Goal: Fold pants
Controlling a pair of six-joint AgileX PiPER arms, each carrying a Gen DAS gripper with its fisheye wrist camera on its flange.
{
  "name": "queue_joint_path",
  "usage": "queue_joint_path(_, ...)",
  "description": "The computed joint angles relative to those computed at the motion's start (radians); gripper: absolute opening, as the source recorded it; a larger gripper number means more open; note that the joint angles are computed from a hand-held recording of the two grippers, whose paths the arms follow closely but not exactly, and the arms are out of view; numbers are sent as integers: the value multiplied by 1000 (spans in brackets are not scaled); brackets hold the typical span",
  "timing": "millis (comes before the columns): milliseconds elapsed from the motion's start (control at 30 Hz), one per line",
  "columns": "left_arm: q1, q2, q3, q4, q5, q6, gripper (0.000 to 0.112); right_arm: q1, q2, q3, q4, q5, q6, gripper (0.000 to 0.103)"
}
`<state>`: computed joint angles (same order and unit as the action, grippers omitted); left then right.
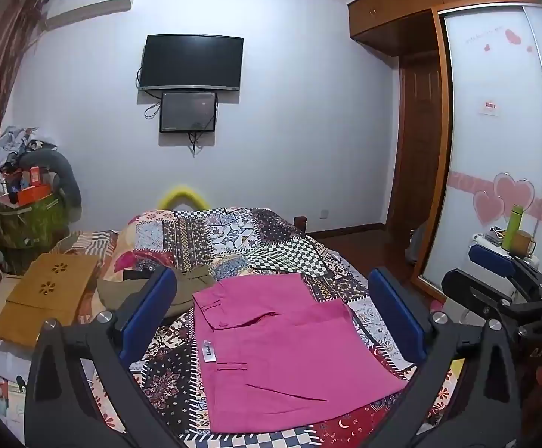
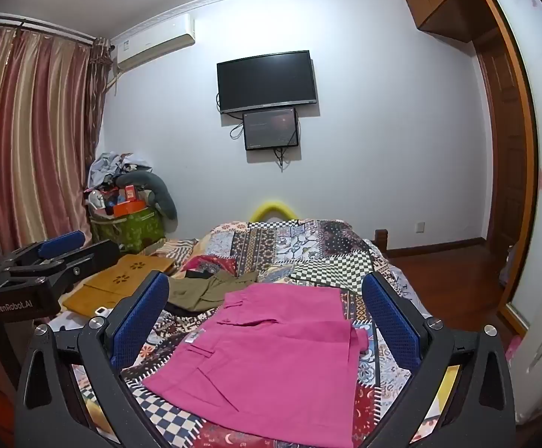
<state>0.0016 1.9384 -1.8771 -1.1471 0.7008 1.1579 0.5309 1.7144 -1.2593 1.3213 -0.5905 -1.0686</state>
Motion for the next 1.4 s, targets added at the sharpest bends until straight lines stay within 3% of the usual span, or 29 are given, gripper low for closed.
queue_joint_path(200, -18, 6, -15, 76, -17, -42, 103, -4, -2, -5, 23, 11, -21, 103)
queue_joint_path(1400, -21, 12, -22, 53, -26, -29, 103, -10, -6, -4, 61, 23, -44, 103)
